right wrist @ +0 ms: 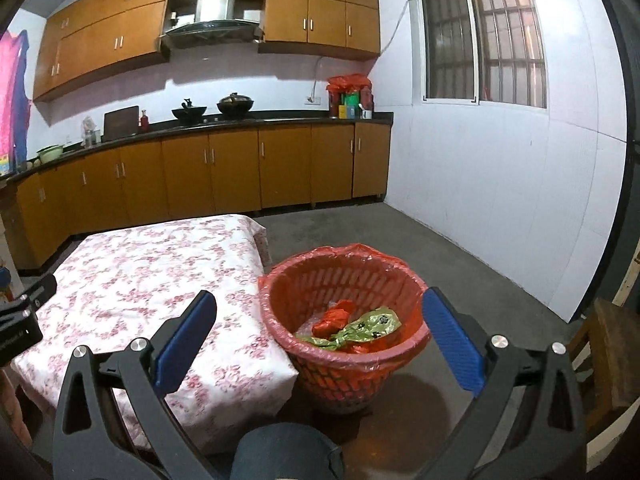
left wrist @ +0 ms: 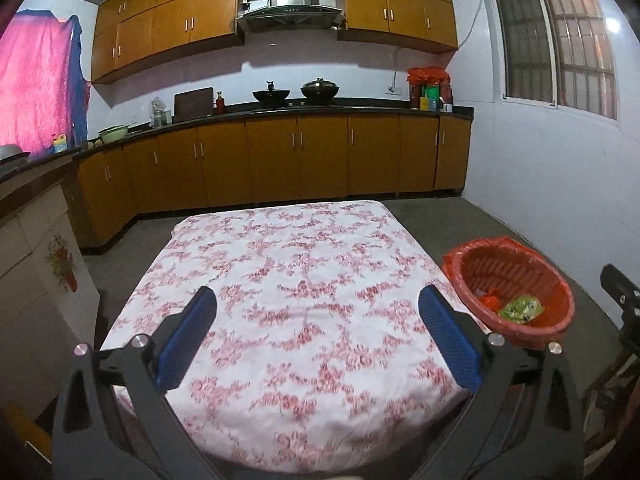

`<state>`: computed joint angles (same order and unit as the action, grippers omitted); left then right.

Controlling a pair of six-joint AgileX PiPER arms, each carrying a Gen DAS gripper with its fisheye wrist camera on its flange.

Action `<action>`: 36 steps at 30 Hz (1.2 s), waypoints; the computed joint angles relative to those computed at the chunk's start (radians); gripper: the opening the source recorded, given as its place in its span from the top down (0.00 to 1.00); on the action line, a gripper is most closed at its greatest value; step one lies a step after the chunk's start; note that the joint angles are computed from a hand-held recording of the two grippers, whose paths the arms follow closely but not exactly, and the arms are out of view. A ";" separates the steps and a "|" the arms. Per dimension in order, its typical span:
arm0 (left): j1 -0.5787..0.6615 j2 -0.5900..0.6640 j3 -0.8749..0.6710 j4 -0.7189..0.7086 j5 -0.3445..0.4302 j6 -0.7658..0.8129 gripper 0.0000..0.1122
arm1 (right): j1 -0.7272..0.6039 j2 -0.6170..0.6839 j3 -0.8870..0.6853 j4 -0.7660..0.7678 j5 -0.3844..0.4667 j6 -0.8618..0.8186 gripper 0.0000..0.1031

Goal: Collect trash

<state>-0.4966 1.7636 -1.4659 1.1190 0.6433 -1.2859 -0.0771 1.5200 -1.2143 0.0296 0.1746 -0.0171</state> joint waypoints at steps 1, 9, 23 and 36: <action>-0.005 -0.009 0.013 0.007 -0.001 -0.008 0.12 | 0.005 -0.016 0.016 -0.022 -0.007 0.019 0.02; -0.057 -0.103 0.144 0.105 0.027 -0.131 0.12 | 0.047 -0.090 0.102 -0.161 -0.025 0.152 0.02; -0.070 -0.159 0.224 0.079 0.042 -0.161 0.12 | 0.110 -0.139 0.169 -0.588 0.004 0.594 0.02; -0.067 -0.143 0.197 -0.001 0.049 -0.093 0.12 | 0.118 -0.133 0.154 -0.609 0.052 0.626 0.02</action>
<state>-0.5640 1.6201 -1.2686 1.1178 0.6925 -1.3790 0.0410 1.3875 -1.0604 -0.5794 0.2264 0.6087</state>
